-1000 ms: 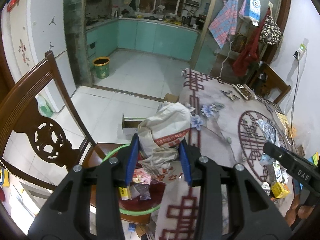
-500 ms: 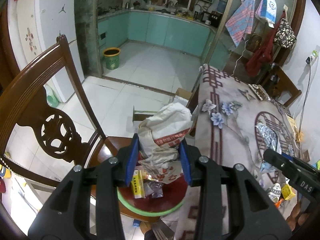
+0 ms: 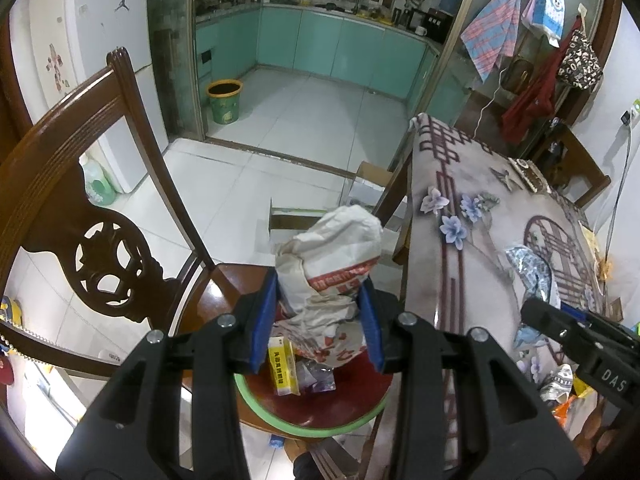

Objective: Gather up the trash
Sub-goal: 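Lift and carry the paper and wrapper with both tools to the red bucket, then open both tools to drop the paper and wrapper into the bucket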

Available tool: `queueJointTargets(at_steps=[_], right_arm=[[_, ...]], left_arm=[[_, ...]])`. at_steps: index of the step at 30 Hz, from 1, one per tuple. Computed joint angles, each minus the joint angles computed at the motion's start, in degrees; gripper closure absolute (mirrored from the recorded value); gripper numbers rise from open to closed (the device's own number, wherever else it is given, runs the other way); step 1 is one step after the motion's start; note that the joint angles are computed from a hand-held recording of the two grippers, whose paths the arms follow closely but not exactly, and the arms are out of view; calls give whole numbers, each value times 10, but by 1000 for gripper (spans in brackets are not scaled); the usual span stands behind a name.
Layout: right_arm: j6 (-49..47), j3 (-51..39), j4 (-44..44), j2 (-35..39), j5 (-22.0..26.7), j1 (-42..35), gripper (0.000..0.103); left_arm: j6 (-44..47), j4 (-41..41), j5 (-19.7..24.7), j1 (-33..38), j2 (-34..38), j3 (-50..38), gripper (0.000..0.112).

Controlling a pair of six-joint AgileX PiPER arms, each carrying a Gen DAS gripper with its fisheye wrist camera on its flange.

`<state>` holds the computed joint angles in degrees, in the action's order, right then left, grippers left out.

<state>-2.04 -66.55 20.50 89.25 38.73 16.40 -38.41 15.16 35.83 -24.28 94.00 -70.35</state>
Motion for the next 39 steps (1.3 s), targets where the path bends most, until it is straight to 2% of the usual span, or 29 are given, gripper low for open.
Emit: queueJointTargets(at_steps=[9,11,16,18,19,20,23,24,29,39], right_arm=[[-28,-32,19,86,34,28,70],[-35,-39,25,101,41,34,63],[-49,-47,34,119,46,38,58],[-46,-49,34,123,48,37,42],[-42,-51,33,125,49,36,27],[-38,-49,35,124,46,33,24],[-32,-49,34,121,44,26,24],[-28,-50,29,119,43,24,24],[-15,-34,18,87,30,2,24],[-12,35,8,-7,19,-37,24]], left_arm=[[40,-40,-2,25,38,-12,75],[45,-46,-2,28,45,-15,75],[52,-55,1,34,60,-26,75],[56,-59,3,36,65,-31,75],[55,-59,3,37,67,-33,73],[53,-58,2,38,68,-33,71],[47,-57,-1,38,67,-32,56],[46,-57,-1,38,66,-31,55],[40,-55,-1,27,49,-23,53],[-44,13,11,-38,-6,8,49]])
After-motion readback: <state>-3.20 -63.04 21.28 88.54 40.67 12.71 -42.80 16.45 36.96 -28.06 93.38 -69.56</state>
